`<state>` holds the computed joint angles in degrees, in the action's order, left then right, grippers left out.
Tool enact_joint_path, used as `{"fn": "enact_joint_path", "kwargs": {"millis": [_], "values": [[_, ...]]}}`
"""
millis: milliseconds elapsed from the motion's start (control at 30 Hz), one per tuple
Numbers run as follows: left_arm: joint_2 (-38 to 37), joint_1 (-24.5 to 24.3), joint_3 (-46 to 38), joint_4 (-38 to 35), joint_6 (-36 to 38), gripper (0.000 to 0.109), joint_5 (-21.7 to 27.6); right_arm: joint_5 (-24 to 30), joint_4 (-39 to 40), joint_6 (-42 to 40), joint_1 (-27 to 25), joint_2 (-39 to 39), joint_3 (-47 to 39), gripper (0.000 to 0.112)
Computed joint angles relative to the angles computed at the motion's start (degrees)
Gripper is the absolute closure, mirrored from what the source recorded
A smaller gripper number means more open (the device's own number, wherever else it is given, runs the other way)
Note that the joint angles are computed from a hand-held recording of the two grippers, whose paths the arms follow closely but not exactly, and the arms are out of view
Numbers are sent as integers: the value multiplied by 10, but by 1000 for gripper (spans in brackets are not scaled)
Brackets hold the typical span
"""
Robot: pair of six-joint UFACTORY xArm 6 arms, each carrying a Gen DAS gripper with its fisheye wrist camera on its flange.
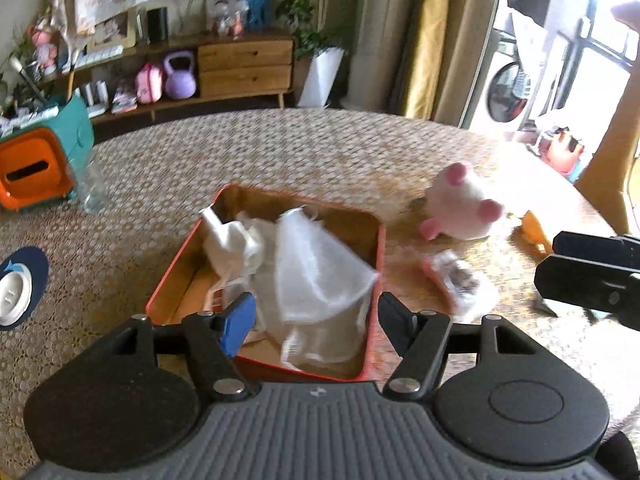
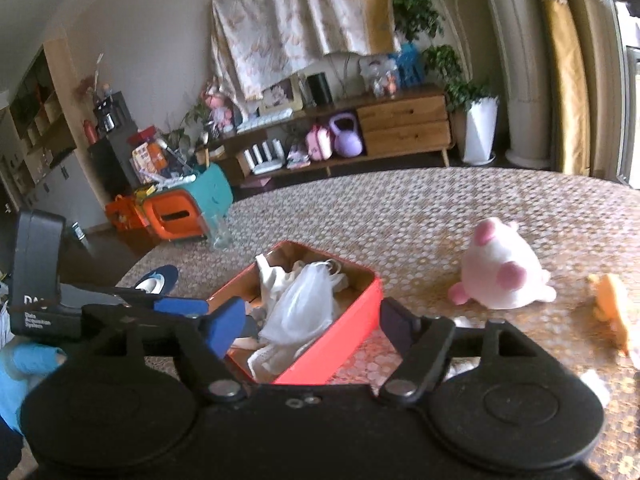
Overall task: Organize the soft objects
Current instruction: 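Lower both held items into the red tin and open both grippers, then move the left gripper to the cotton-swab bag while the right gripper moves to the paper sachet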
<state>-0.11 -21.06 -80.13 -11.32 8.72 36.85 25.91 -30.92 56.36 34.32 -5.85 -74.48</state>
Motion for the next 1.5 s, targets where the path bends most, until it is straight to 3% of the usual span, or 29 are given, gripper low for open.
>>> {"fn": "enact_joint_path", "kwargs": {"millis": [67, 300, 367, 633, 800, 1167, 1500], "values": [[-15, -11, 13, -8, 9, 34, -9, 5, -30, 30, 2, -26, 22, 35], [-48, -54, 46, -18, 2, 33, -37, 25, -113, 131, 7, -107, 98, 25], [-53, -68, 52, -17, -4, 25, -43, 32, -126, 148, 7, -128, 116, 22], [-59, -113, 69, -41, -6, 23, -71, 81, -191, 210, 9, -237, 206, 11], [-45, -130, 65, -82, 17, 11, -70, 123, -210, 237, 12, -300, 258, 10], [23, -157, 15, -3, -84, 8, -69, 165, -212, 250, -15, -385, 352, 10], [121, -160, -73, 117, -253, 8, -60, 109, -169, 180, -81, -394, 396, 10]]}}
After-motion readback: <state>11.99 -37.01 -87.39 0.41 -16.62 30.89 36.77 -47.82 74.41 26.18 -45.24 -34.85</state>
